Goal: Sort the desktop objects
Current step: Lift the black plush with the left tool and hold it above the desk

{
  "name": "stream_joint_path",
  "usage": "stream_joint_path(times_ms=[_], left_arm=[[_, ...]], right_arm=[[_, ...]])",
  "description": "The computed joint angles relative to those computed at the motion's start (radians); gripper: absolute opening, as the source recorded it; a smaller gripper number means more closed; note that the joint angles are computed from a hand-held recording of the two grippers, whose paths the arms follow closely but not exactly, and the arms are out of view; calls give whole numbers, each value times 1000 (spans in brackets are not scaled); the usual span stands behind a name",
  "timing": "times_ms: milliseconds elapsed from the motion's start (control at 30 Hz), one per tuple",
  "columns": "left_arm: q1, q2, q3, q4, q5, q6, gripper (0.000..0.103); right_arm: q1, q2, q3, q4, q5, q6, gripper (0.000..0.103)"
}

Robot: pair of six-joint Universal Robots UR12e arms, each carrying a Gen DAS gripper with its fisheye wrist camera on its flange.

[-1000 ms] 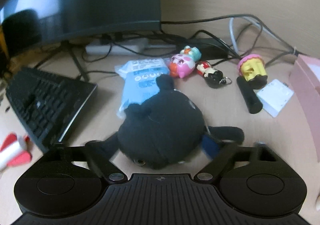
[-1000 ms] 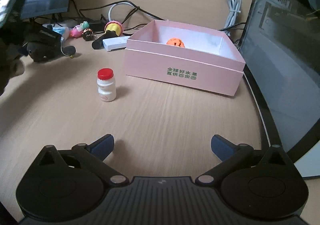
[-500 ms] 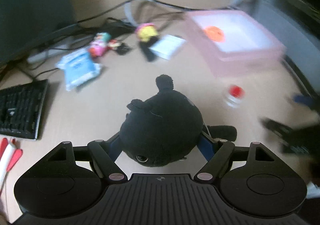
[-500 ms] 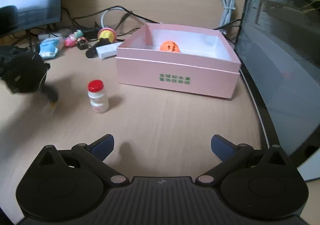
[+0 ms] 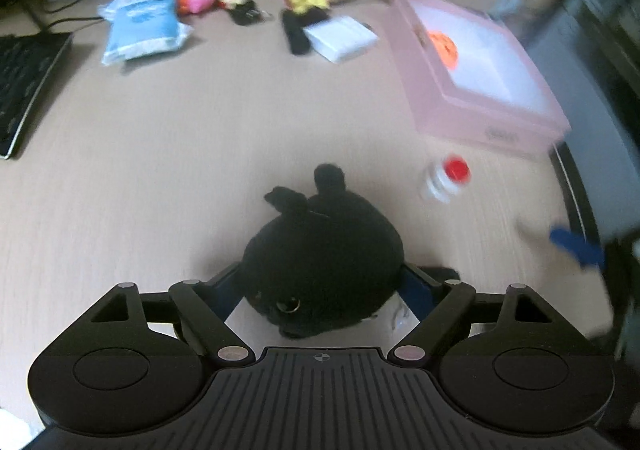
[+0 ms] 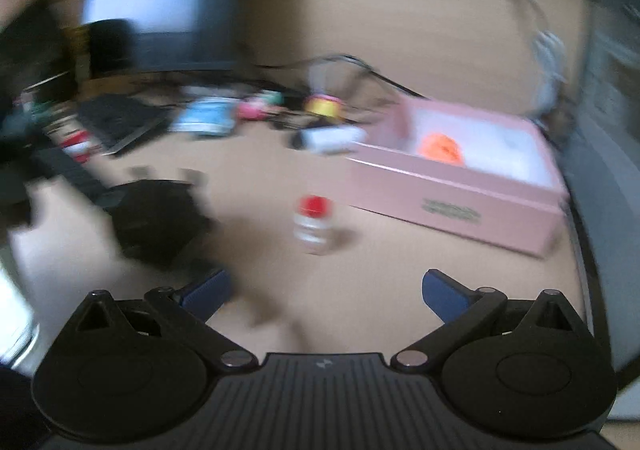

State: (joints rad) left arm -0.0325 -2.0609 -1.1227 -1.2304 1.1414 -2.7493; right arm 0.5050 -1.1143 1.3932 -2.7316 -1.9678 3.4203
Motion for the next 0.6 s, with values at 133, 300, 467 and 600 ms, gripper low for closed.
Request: stream_joint_path(times_ms=[133,300,467,600], left_arm=[[6,-16,10,89,21,-104,93],[27,-30,20,175,48,-200,96],[59,-26,10,217,63,-260,98],[81,-16,-13,273,100,-297,101]], right_arm=[[16,27,-43,49,-19,-57,103],[23,62,-98,37,5,-124,103],[25,100,-167,47,33,-158,103],[29,134,-221,60,51,-185,103]])
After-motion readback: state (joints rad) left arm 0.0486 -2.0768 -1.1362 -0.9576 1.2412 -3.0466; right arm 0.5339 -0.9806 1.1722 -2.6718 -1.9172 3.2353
